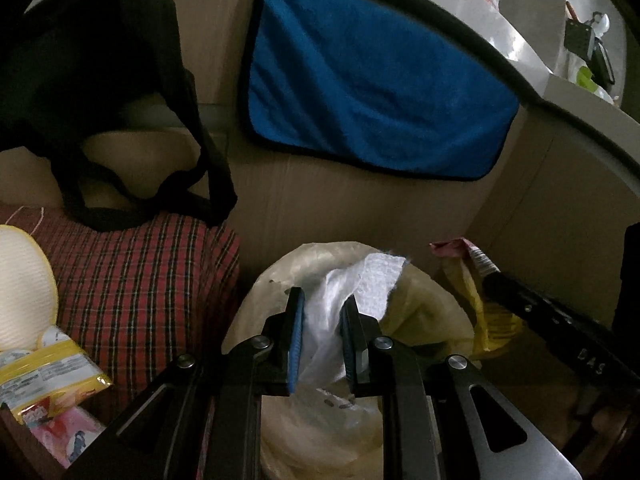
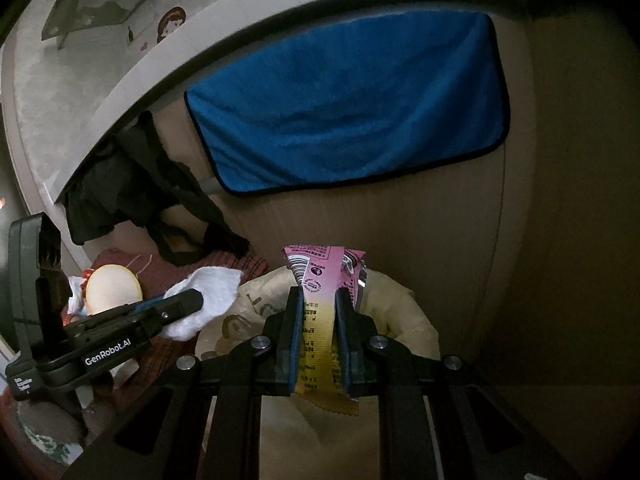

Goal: Collect trash
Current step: 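Open both grippers over the bin to drop the tissue and wrapper, then grasp the yellow snack wrapper with the left gripper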

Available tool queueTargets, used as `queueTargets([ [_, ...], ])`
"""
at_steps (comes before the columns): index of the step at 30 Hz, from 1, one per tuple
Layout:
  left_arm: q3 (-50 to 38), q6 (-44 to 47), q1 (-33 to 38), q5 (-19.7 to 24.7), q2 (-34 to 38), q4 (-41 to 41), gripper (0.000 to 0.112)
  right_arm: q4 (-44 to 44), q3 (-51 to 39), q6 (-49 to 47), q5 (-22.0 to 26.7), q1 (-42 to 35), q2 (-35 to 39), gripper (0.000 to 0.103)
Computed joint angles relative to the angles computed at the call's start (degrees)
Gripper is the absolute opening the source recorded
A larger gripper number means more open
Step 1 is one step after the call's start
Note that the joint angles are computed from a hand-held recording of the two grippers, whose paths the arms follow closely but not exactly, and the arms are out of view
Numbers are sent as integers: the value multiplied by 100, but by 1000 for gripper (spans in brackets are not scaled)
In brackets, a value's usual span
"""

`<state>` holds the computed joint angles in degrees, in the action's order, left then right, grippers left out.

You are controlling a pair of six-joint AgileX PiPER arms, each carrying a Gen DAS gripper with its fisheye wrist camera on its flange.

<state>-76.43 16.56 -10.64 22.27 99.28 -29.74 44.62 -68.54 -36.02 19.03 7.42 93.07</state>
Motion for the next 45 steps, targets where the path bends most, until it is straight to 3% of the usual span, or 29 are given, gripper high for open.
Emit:
queueTargets([
  [3, 7, 366, 53, -24, 10, -355, 23, -55, -66, 46, -5, 28, 100, 16],
  [5, -7, 1070, 206, 105, 54, -1157, 45, -103, -107, 135, -46, 48, 171, 17],
  [6, 1, 1357, 281, 172, 58, -1502, 63, -149, -106, 212, -97, 60, 190, 19],
  [7, 23, 1608, 347, 226, 43, -1794, 66, -220, -110, 310, -138, 67, 212, 21],
  [9, 12, 1805, 413, 351, 16, -2004, 66, -59, -75, 166, -186, 63, 218, 30],
  [12, 17, 1931, 498, 479, -80, -2191, 66, 157, -11, -49, -196, 75, 194, 31],
  [19, 468, 1821, 906, 348, -677, -2149, 66, -828, 179, 852, -417, 339, -163, 32],
  [24, 1132, 2174, 1606, 278, -1381, -2254, 66, -1952, 192, 1945, -484, 792, -408, 32],
  [27, 1506, 2969, 2411, 613, -1792, -2879, 66, -2237, 93, 2270, -431, 1151, -393, 32],
  [31, 1864, 3942, 3758, 1158, -2101, -3679, 66, -1972, -273, 2046, -118, 1787, -24, 32],
  [35, 1981, 4527, 5229, 2066, -2057, -3974, 66, -1514, -740, 1753, 200, 2332, 557, 32],
  [39, 2017, 4982, 6498, 2932, -1844, -4026, 66, -1310, -1355, 1507, 474, 2820, 1288, 32],
  [45, 1571, 4854, 7603, 3731, -1521, -3388, 66, -1719, -2376, 2060, 752, 3071, 2037, 32],
])
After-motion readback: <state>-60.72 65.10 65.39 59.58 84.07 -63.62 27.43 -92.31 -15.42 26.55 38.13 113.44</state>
